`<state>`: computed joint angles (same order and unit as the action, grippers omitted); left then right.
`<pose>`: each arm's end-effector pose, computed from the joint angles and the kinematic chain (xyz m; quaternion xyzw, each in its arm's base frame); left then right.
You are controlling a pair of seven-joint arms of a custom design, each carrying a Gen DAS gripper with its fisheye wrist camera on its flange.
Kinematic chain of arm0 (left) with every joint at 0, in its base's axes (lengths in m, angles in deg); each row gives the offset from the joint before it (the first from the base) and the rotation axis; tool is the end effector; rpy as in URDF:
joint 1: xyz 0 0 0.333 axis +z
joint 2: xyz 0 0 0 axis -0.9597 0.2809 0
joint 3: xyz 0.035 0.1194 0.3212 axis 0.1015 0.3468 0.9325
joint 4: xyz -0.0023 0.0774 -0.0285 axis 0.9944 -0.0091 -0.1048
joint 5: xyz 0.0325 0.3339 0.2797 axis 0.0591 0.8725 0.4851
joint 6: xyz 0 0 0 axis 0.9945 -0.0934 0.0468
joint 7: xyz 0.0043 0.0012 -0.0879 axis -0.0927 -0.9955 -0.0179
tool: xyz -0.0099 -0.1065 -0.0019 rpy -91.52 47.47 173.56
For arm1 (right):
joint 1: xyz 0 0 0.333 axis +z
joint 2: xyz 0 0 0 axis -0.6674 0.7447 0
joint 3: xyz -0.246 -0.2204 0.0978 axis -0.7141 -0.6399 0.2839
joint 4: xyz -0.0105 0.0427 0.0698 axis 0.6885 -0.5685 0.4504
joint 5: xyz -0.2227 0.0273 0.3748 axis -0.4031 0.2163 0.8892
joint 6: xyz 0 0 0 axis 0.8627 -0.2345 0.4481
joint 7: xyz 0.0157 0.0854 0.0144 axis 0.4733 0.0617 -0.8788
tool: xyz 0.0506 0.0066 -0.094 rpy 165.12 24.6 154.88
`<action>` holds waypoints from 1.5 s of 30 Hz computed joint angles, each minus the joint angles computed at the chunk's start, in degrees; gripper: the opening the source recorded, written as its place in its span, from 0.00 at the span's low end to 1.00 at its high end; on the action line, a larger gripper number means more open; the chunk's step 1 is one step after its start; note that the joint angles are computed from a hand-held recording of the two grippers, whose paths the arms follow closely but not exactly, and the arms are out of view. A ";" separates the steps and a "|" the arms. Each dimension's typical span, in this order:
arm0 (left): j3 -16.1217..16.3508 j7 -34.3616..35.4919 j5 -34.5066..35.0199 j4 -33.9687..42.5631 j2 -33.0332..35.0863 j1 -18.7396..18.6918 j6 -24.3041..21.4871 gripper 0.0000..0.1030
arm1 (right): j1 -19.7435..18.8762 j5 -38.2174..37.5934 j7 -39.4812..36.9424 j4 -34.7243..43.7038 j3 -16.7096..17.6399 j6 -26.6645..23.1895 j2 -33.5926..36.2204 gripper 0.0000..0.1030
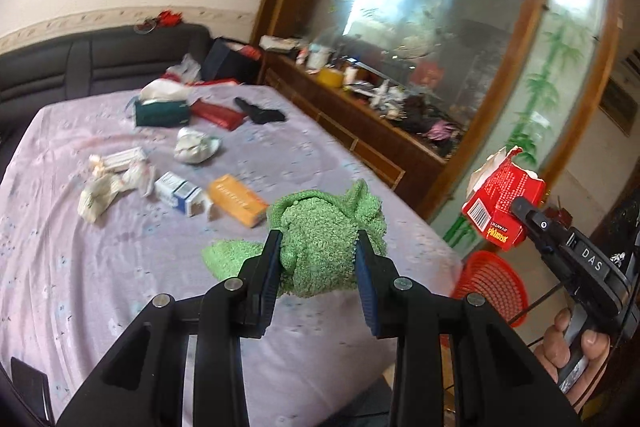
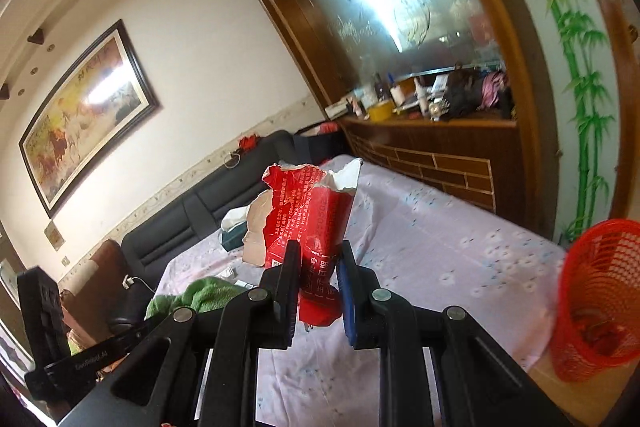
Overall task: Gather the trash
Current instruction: 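Carry the green towel and red packet toward the red basket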
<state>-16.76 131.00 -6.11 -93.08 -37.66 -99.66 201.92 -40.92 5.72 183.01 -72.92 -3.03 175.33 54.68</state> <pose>0.4926 -0.2154 0.5776 -0.5844 0.6558 -0.4479 0.1665 0.4696 0.1969 0.5687 -0.5129 0.6414 -0.2202 0.5263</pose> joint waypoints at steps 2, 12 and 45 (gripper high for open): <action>-1.04 -0.34 0.79 -0.36 -0.97 -0.04 0.30 0.32 | 0.62 0.37 0.19 -2.12 -0.38 0.39 -2.97 0.18; 2.18 3.42 0.07 -0.54 -3.10 -8.28 1.85 0.32 | -4.62 2.94 4.59 -11.32 3.95 0.10 -17.45 0.18; 1.36 39.96 -32.53 20.23 12.49 -20.20 -9.81 0.32 | -17.24 -13.19 30.09 -28.24 2.35 -16.02 -48.74 0.18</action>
<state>-15.39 170.97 -38.63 -72.85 -25.17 -119.86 192.11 -58.16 -7.47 213.10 -101.16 -0.68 159.31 5.94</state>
